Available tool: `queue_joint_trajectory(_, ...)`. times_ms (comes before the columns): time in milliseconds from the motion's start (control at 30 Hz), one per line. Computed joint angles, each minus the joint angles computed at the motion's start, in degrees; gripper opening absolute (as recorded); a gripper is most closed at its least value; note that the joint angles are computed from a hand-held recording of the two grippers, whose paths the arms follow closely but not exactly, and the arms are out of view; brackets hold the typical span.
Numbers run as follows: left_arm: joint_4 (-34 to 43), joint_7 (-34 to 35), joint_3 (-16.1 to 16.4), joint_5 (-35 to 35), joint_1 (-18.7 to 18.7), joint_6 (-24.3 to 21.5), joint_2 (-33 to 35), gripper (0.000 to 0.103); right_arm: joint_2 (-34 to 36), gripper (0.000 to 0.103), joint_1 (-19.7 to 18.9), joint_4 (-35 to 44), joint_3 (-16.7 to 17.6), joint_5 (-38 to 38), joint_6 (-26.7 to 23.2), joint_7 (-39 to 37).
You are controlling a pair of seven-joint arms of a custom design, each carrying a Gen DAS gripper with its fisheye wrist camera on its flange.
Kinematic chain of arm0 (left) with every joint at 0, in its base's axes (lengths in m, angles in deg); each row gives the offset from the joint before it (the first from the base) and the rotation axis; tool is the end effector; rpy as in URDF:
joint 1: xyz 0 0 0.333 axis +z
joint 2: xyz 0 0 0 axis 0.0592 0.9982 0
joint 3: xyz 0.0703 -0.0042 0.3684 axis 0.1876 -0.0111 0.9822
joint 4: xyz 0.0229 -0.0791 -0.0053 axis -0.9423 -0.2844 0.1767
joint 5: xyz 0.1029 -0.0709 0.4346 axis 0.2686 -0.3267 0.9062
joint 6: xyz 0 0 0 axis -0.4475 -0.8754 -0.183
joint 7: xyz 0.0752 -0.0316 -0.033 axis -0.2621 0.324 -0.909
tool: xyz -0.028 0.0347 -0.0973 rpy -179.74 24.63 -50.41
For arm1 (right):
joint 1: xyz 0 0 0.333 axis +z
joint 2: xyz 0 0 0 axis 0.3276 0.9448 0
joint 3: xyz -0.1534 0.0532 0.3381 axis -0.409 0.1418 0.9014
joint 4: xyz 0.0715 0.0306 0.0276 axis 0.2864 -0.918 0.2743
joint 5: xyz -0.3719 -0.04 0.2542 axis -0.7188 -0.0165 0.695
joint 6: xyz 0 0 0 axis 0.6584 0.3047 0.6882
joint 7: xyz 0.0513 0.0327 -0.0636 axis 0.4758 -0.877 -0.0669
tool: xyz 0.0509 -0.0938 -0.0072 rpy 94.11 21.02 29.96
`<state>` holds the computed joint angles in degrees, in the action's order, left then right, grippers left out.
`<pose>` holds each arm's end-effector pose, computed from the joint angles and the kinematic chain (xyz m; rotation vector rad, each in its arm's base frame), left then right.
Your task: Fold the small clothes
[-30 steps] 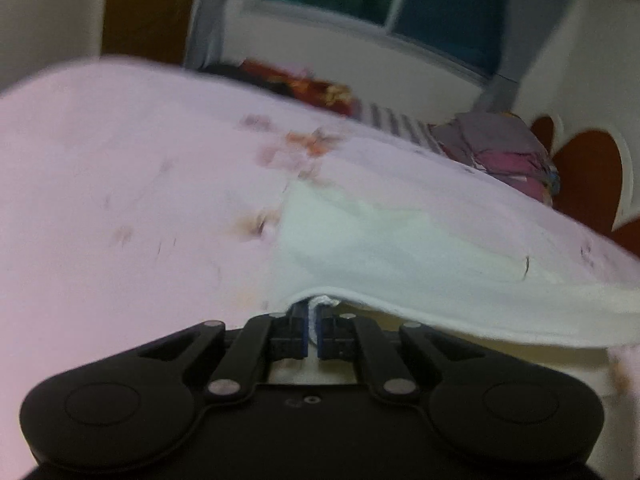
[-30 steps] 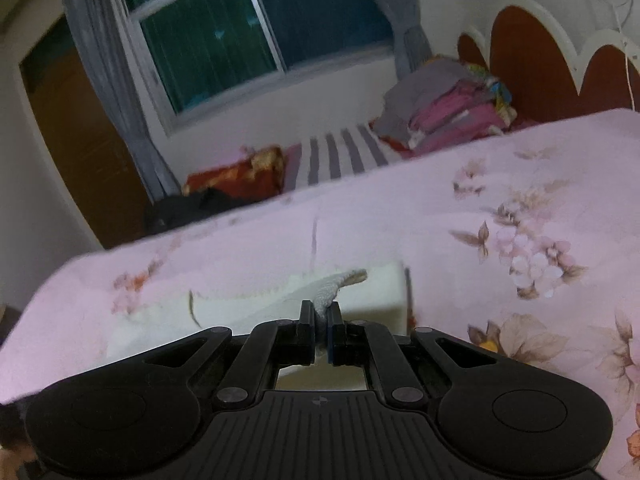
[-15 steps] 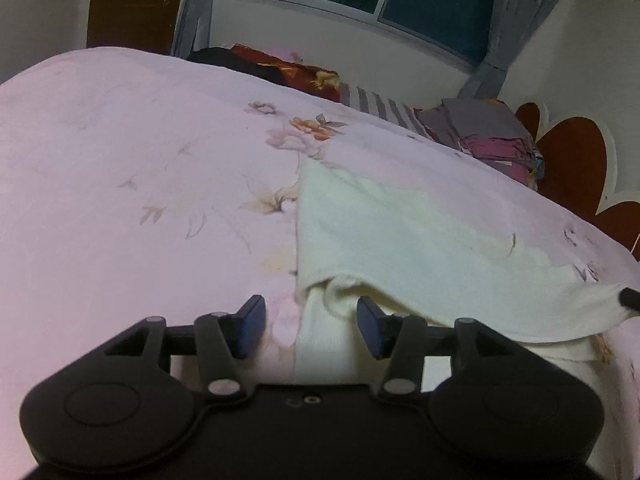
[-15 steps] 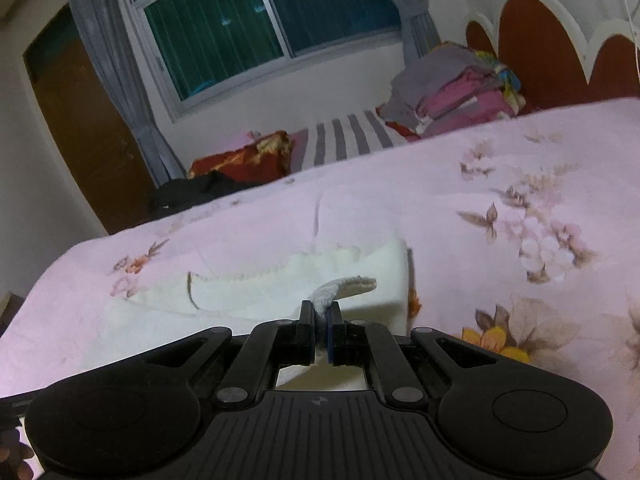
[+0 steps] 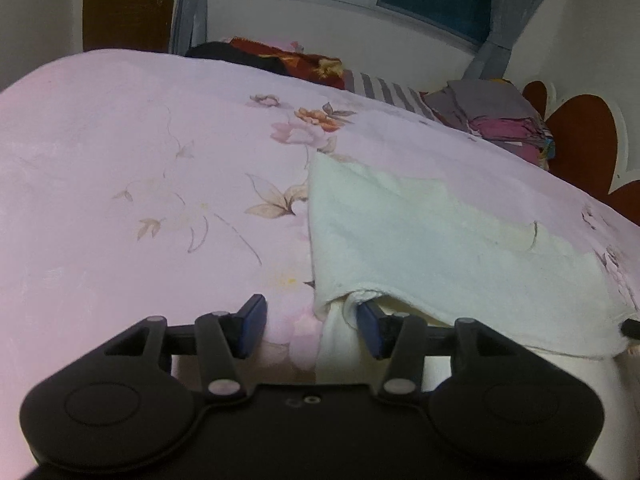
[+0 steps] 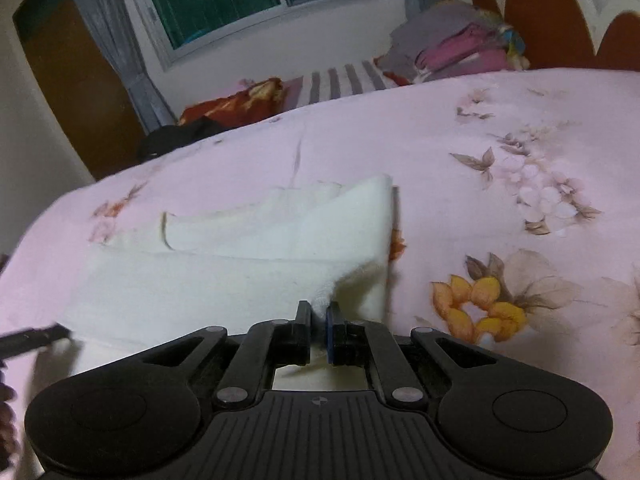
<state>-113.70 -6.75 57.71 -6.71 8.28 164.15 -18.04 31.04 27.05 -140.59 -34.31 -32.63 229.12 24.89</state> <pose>0.5605 -0.1165 0.4790 -2.1220 1.3574 -0.7607 0.6538 0.1097 0.4836 -1.7655 1.5210 -0.2756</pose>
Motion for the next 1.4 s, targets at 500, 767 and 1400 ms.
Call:
queue_joint_trajectory(500, -0.2, 1.9, 0.1, -2.2, 0.7, 2.4, 0.6, 0.048, -2.7, 0.057, 1.9, -6.3, -2.0, -1.7, 2.2, -4.1)
queue_joint_trajectory(767, -1.6, -1.4, -0.4, 0.5, 1.4, 0.3, -1.4, 0.053, -0.3, 0.034, -0.6, -5.3, -0.5, -5.8, 6.8, 6.7)
queue_joint_trajectory(1400, -2.8, 22.5, 2.9, -22.7, -5.0, 12.6, 0.4, 0.044, 1.0, 0.034, 0.8, 1.4, -1.4, -0.1, 1.5, 5.8)
